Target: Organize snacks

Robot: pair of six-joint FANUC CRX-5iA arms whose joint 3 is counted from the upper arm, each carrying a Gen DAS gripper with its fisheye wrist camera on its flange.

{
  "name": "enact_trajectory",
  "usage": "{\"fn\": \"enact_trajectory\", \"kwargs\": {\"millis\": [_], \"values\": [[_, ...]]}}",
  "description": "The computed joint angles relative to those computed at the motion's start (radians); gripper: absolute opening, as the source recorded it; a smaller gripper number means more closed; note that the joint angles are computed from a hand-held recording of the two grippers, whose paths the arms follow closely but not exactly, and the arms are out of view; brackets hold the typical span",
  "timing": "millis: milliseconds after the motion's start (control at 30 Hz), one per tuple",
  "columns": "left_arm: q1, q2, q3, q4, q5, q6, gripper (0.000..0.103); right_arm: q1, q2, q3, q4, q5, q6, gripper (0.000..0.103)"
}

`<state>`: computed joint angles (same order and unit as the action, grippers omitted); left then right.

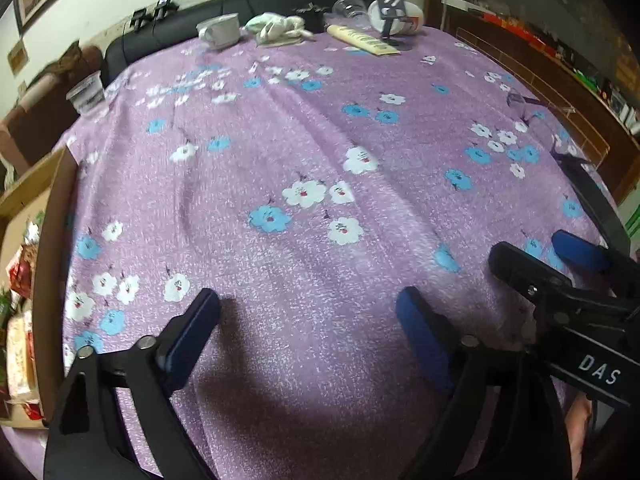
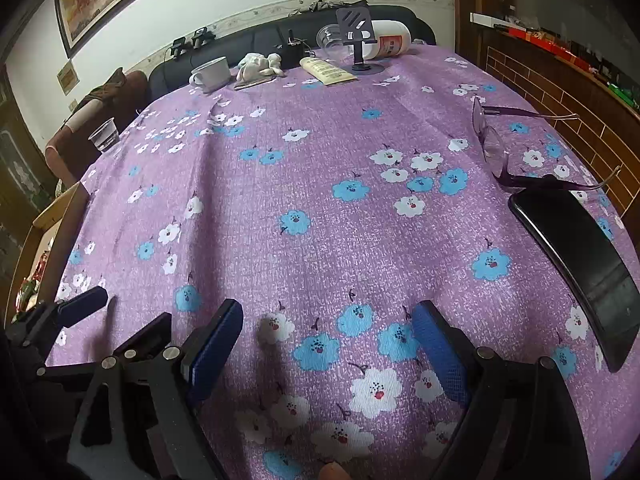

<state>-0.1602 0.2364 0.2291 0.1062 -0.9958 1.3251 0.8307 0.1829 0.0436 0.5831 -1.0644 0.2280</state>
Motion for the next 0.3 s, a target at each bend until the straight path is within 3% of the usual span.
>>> {"fn": "enact_trajectory", "kwargs": {"millis": [67, 300], "values": [[0.01, 0.011, 0.007, 0.018, -0.015, 0.003, 0.102, -0.005, -0.003, -0.002, -0.004, 0.014, 0.004, 0.09], [0.004, -0.002, -0.013, 0.003, 0.012, 0.021, 0.103, -0.007, 0.01, 0.019, -0.012, -0.004, 0.039, 0.09]]}}
